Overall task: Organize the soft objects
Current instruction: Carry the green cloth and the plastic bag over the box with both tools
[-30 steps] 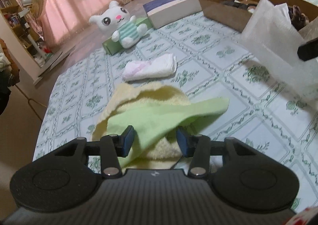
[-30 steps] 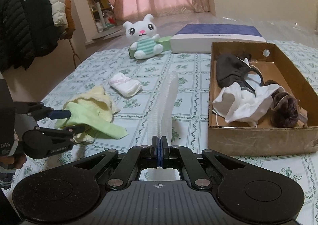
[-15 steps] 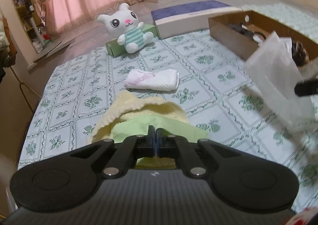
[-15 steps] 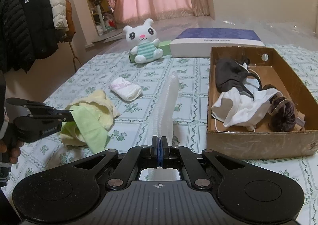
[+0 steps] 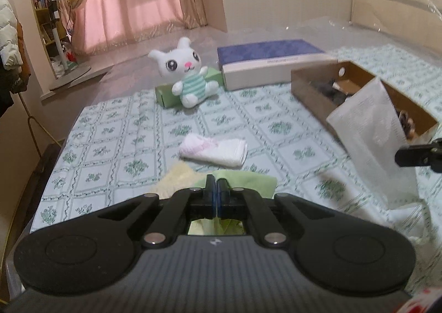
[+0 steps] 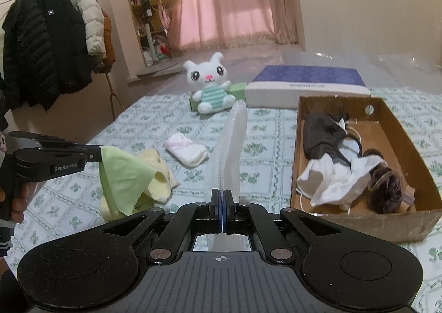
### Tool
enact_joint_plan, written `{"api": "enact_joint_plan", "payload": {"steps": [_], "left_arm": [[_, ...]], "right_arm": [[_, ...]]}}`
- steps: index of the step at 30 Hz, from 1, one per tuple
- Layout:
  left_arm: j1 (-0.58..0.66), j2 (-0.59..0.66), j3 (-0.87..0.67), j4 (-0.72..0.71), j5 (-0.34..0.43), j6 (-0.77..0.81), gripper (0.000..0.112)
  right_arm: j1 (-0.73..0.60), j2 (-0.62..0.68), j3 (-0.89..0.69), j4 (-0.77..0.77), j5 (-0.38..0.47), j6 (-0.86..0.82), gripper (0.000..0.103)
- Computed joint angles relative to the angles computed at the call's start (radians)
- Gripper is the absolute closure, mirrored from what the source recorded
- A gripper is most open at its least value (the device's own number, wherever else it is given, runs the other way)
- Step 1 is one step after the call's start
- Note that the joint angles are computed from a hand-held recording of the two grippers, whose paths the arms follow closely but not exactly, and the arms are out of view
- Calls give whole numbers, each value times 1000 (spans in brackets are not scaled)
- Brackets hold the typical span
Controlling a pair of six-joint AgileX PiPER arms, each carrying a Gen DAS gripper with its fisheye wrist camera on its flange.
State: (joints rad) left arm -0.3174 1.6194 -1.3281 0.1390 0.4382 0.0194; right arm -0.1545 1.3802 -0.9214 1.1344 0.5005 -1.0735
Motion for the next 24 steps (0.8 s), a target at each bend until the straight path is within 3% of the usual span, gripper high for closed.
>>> {"api": "enact_joint_plan", "payload": {"steps": [13, 24], "left_arm": [[-42, 30, -173, -205, 65, 122, 109], [-152, 243, -554, -298, 171, 154, 109]], "right_arm": [[-114, -10, -66, 65, 70, -72, 103], [-292, 87, -224, 91, 192, -82, 103]]}}
